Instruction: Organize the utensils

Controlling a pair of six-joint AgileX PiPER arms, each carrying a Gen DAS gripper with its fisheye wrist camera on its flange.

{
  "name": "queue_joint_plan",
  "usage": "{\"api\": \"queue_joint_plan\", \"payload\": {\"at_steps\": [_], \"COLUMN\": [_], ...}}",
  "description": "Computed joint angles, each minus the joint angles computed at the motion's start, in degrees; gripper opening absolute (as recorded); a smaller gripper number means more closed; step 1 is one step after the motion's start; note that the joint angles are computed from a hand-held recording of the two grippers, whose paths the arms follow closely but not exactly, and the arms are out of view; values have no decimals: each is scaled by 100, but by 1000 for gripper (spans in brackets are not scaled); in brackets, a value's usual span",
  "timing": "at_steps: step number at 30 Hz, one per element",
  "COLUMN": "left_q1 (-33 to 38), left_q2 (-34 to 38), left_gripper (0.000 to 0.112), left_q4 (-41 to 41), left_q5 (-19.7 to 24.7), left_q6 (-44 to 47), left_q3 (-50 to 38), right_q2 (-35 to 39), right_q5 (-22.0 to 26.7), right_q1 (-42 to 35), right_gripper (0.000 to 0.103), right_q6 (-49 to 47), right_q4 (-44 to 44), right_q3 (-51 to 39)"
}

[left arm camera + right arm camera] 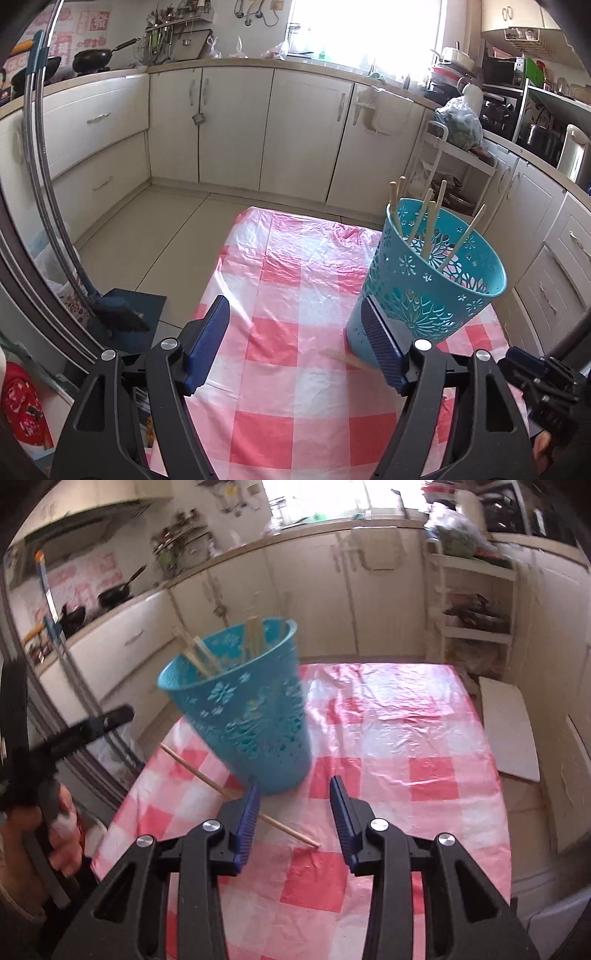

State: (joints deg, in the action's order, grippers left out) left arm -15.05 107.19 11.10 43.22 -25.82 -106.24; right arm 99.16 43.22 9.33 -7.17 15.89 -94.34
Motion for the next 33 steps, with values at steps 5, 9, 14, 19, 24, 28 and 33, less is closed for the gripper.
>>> {"api": "queue_joint_plan", "payload": {"at_steps": [5,9,14,19,24,28,33], "left_q1": [174,521,1000,1189,1234,1197,1144], "left_q2": [128,16,-102,-111,-96,-116,-133], "left_gripper": [70,72,73,73,73,73,73], "left_q4": [-147,-198,-523,-689,-843,-811,-670], "left_q5": [145,98,51,-25,-40,-26,0], "left_q6": [-46,-430,-658,-627,-550,-556,-650], "left_q3": [-175,-96,111,144,155,201,273], "right_q2": [410,750,1817,2890,3154,2332,905], "right_q5": [242,269,548,1163,1631,975,225], "right_q1": [614,1040,1261,1544,1389,1535,1268], "right_gripper": [40,40,40,40,27,5,5], "right_q6": [-1257,-1931,-1839,-1640,-1537,-1587,-1415], "right_q4": [-60,-232,-291,-782,-432,-744,22], "right_q3": [-330,-545,-1749,-3239,-3615,-2194,-528]}}
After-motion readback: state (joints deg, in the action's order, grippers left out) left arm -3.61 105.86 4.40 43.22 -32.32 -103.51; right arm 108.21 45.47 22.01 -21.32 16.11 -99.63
